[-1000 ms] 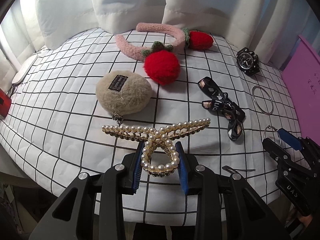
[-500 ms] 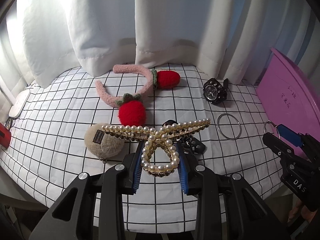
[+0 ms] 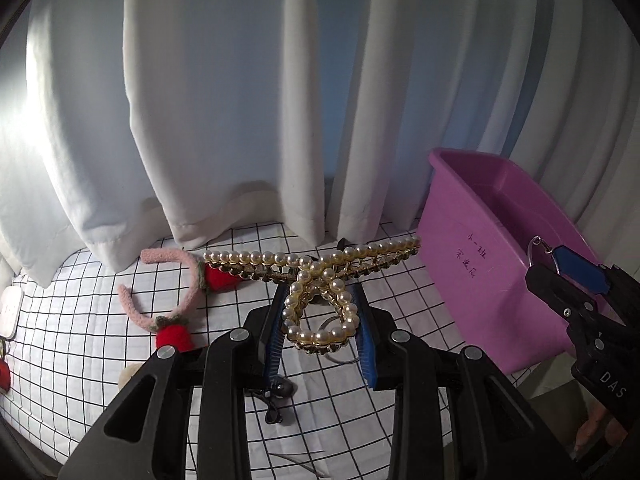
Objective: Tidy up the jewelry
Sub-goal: 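Lift and carry the pearl clip and bangle over the pink bin with both tools, then open the right gripper to drop the bangle while the left gripper releases the pearl clip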
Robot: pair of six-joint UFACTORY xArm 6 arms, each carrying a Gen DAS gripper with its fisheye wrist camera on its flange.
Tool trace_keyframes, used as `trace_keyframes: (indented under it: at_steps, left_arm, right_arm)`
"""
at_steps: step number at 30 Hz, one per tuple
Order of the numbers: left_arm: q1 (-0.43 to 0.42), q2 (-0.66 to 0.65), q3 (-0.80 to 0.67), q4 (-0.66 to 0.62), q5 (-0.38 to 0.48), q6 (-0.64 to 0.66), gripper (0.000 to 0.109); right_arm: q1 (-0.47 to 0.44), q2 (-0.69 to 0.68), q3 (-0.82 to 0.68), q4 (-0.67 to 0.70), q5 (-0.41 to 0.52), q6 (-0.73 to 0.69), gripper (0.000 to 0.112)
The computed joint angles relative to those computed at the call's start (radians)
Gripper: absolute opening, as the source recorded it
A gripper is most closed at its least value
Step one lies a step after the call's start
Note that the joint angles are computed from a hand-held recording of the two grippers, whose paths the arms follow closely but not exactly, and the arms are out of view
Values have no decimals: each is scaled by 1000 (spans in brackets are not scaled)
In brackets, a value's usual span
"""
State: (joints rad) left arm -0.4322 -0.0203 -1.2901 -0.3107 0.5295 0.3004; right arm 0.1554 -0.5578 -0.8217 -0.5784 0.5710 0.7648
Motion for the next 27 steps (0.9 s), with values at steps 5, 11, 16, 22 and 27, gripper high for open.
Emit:
trace_keyframes:
  at_steps: [5,11,16,22,27]
  left_arm:
    - [-94,62,-111,-36,24,40,30]
    - [-201,197,-308,-38,112,33,30]
    - [-279,337,-499,15,206,-34,30]
    - [-330,494,-711,86,325,-102,30]
    - [-348,585,-847,136,446,-144,30]
  right_arm:
    - [-112,-99,37,23,17,-24,50]
    - [-282,-167,79,148,37,-139,50]
    - [-390,-186,118,296,44,-263,50]
    - [-467,-147,126,447,55,-374,50]
    - [-491,-108,116,513,75,-421,50]
